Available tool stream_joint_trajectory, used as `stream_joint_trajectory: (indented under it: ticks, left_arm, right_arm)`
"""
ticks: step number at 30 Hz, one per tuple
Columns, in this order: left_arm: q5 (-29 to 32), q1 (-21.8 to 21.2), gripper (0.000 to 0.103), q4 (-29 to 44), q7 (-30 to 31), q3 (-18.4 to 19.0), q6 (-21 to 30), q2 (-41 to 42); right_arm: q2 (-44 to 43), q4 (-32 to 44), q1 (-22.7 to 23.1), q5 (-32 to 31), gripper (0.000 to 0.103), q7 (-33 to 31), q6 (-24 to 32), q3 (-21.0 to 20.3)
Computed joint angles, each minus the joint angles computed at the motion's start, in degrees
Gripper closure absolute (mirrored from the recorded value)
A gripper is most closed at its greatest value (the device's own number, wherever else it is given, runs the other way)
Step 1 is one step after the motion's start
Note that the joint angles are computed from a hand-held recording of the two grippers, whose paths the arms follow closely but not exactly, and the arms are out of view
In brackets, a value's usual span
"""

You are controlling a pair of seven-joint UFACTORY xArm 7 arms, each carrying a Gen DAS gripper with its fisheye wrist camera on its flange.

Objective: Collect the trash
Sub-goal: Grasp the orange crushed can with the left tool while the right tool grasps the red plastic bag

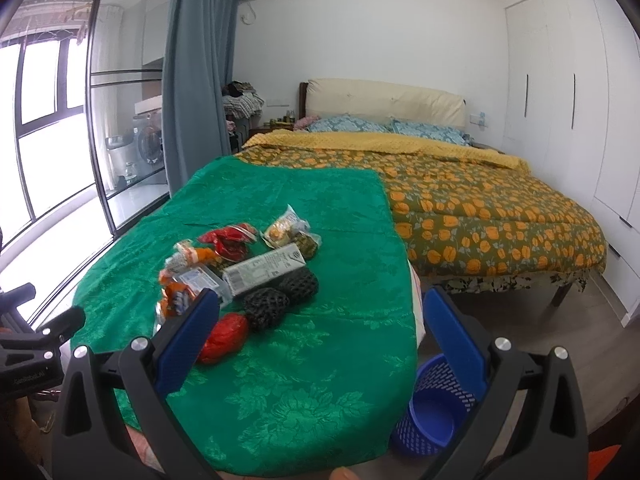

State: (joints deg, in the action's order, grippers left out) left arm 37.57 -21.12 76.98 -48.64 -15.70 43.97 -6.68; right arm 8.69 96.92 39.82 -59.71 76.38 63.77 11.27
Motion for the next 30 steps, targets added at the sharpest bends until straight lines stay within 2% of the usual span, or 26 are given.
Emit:
stream_joint_trajectory:
  ticks: [3, 6, 9, 15, 18, 21, 25, 30]
  left_arm:
    - [-4.37, 0.4, 0.004, -1.83, 1.7, 1.48, -2.59, 0.47]
    - [-12.23, 0.06, 0.004, -1.8, 7.92, 2.78, -5.38, 2.63]
    - [-17.03, -0.41, 0.004, -0.66, 11.49, 3.28, -7.92, 5.99]
    - [-14.76, -2.57, 0.004, 6.35, 10.87, 5.55, -6.98, 14.46]
    - [-16.47, -2.77, 0.004, 9.15, 10.76, 7.26, -4.89, 17.18]
    - [-19.82, -1.27, 0.004, 6.77, 10.37, 8.6, -6.81, 15.65]
    - [-19.26, 0.7, 0.004, 4.35, 8.43, 9.89, -6.53, 13.15]
    - [-21.05, 3.24, 0.004, 1.3, 9.63, 9.74, -6.54, 10.9]
  right_arm:
    - [-0.4, -1.23, -0.52, 0.82, 0.005, 0.26, -0.05, -0.07]
    - [-0.39, -1.79, -0.81, 1.68, 0.005, 0.28, -0.09, 0.03]
    - [-0.12, -2.01, -1.07, 2.46, 0.005, -0.03, -0.41, 0.07]
    - [0.4, -2.16, -0.82, 3.08, 0.005, -0.43, -0.58, 0.0]
    - [0.64, -2.31, -0.78, 3.64, 0.005, -0.79, -0.79, -0.11]
    - [0.66, -2.89, -0.74, 4.06, 0.005, -1.01, -0.93, -0.23]
    - [1.4, -2.75, -0.95, 5.26, 0.005, -1.31, -1.47, -0.42]
    - [2.74, -2.67, -1.06, 7.21, 0.005, -2.27, -3.86, -1.01]
